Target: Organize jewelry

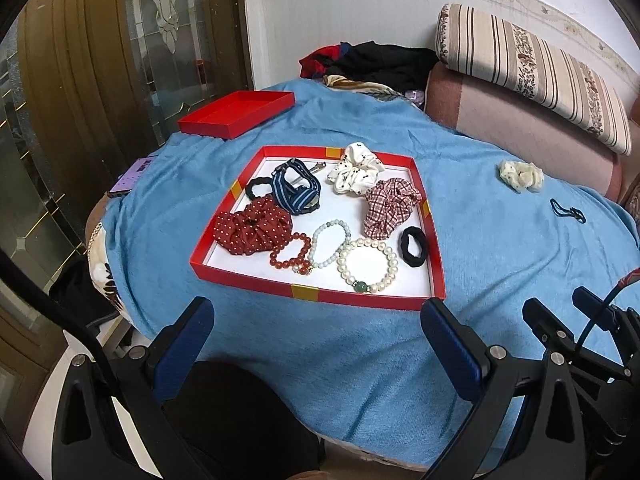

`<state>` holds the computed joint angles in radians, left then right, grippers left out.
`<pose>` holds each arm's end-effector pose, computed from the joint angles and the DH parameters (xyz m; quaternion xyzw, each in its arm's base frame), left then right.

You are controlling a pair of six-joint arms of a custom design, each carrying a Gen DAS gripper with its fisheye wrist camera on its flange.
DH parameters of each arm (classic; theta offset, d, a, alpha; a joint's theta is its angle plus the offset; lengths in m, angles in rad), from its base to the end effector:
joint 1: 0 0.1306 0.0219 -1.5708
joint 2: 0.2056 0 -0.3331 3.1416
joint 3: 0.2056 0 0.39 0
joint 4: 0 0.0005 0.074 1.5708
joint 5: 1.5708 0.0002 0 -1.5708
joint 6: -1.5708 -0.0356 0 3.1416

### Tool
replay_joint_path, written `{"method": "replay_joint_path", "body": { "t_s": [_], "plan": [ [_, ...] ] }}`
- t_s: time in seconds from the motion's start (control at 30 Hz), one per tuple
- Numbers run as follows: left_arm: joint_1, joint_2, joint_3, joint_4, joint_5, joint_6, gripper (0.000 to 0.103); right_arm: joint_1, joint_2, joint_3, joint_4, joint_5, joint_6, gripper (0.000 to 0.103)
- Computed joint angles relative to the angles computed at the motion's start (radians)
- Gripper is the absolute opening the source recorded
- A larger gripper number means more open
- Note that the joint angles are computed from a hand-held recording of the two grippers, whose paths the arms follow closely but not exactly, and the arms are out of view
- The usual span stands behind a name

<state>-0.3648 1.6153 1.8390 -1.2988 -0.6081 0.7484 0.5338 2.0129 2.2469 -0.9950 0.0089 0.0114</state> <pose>0.5055 -0.1718 0.4490 -0.2484 0.8940 0.1228 0.3521 0.5871 0.3460 0.4109 -0.2458 0.8857 0.0978 0.3816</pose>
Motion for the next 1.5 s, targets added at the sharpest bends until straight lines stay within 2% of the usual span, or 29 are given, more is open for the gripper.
{"method": "replay_joint_path", "body": {
  "t_s": [0.73, 1.17, 1.5],
  "plan": [
    [0.023, 0.017, -0.006, 0.007, 0.041, -0.01, 0.103, 0.014, 0.066, 0.083, -0.054, 0.026, 0.002, 0.075],
    [0.032, 0.032, 0.007, 0.0, 0.051, -0.006, 0.103, 0.02, 0.085, 0.106, -0.055, 0.034, 0.003, 0.075],
    [0.026, 0.059, 0.067, -0.024, 0.024, -0.025, 0.103, 0.004, 0.086, 0.115, -0.05, 0.004, -0.009, 0.076]
  ]
}}
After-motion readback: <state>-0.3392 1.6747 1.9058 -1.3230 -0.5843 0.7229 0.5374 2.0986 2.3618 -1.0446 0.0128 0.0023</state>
